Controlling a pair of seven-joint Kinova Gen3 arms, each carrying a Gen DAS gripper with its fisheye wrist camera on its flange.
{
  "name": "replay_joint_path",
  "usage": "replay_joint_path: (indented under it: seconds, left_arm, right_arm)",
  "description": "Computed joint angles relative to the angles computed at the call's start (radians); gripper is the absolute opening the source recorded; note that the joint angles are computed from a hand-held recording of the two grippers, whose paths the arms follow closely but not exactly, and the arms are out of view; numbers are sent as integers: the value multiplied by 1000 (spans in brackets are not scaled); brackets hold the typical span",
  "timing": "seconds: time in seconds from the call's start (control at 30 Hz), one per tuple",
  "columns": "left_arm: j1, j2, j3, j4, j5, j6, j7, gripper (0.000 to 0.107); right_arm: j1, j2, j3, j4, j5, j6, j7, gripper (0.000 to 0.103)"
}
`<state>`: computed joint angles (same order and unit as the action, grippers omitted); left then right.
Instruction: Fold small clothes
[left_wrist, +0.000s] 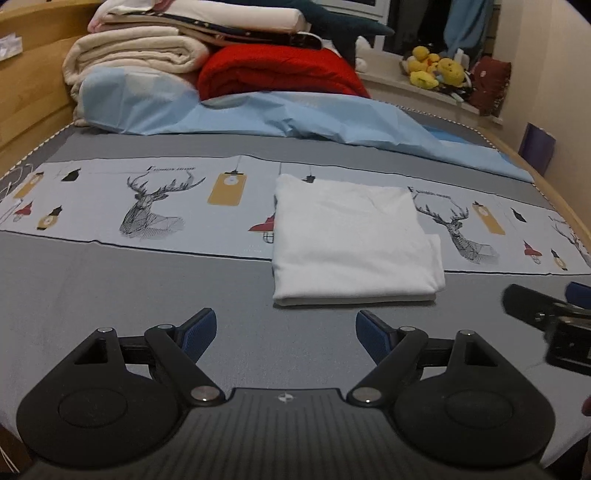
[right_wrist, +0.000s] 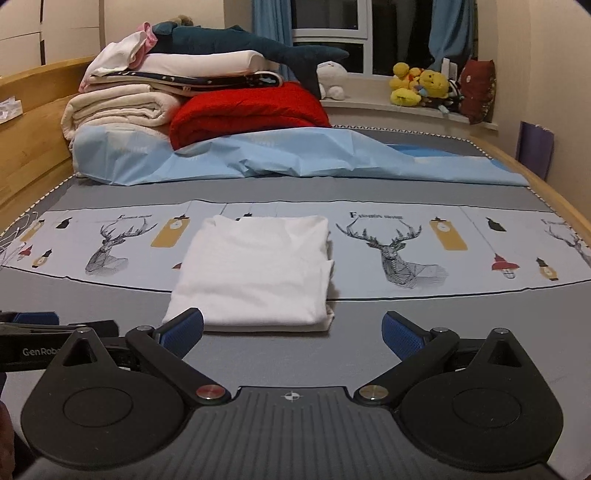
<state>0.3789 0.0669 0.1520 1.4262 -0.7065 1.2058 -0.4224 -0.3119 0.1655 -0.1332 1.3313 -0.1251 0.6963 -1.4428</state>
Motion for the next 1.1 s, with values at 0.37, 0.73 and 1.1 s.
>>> replay_joint_path:
  seconds: [0.37,0.73,1.1]
  left_arm:
    - [-14,-4,-6,25,-1,-51,-25,87]
    - [-15,-7,-2,37,-8,-71,-35,87]
    - [-20,-10,-2,41,-1,-77,-40,87]
  right_arm:
    - [8,19,-16,-9,-59,-4,40,102]
    - [4,16,-17,-5,-69,-15,66,102]
    - [4,11,-20,2,-80,-19,87,102]
